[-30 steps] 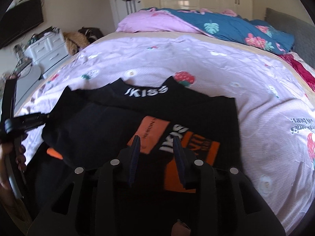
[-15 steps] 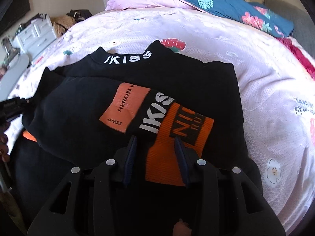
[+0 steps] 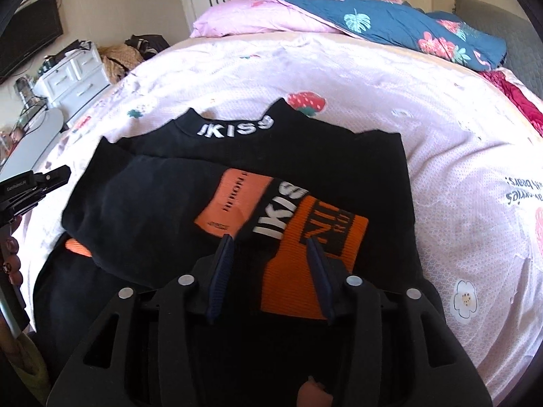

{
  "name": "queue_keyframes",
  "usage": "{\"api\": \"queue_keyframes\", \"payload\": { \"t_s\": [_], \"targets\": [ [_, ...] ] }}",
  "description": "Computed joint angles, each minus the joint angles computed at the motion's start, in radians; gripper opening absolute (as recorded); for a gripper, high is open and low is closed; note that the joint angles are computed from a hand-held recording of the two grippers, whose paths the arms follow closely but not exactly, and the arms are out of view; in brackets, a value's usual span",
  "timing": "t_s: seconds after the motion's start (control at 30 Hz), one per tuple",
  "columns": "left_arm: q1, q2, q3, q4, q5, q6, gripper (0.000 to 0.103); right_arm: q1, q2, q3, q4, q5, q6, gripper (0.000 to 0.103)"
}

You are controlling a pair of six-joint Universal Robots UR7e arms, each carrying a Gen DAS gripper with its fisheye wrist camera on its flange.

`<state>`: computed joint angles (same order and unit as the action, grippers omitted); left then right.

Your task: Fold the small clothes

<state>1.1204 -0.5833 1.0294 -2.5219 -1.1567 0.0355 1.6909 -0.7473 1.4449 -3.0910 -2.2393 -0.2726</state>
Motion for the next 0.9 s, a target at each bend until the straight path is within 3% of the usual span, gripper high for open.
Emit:
{"api": "queue_keyframes", "payload": {
  "t_s": [0.2, 0.5, 0.67, 0.8, 0.9],
  "targets": [
    [-0.025, -0.003, 0.036, -0.006, -0.001, 0.055, 0.022, 0.017, 0.002, 0.005, -0.002, 0.031, -0.044, 0.044],
    [-0.044, 0.012, 0.063, 0.038, 0.028, 0.103, 0.023, 0.026, 0.007, 0.004, 0.011, 0.050, -0.069, 0.048],
    [-0.056, 0.014, 0.088, 0.067, 0.063, 0.127, 0.029, 0.029, 0.010, 0.005, 0.023, 0.060, -0.079, 0.048],
    [-0.074, 0.024, 0.112, 0.041, 0.136, 0.171, 0.032, 0.031, 0.022, -0.009, 0.069, 0.026, -0.075, 0.049],
    [-0.068, 0.027, 0.102, 0.062, 0.128, 0.156, 0.033, 0.021, 0.029, -0.026, 0.136, 0.010, -0.039, 0.049]
  ]
}}
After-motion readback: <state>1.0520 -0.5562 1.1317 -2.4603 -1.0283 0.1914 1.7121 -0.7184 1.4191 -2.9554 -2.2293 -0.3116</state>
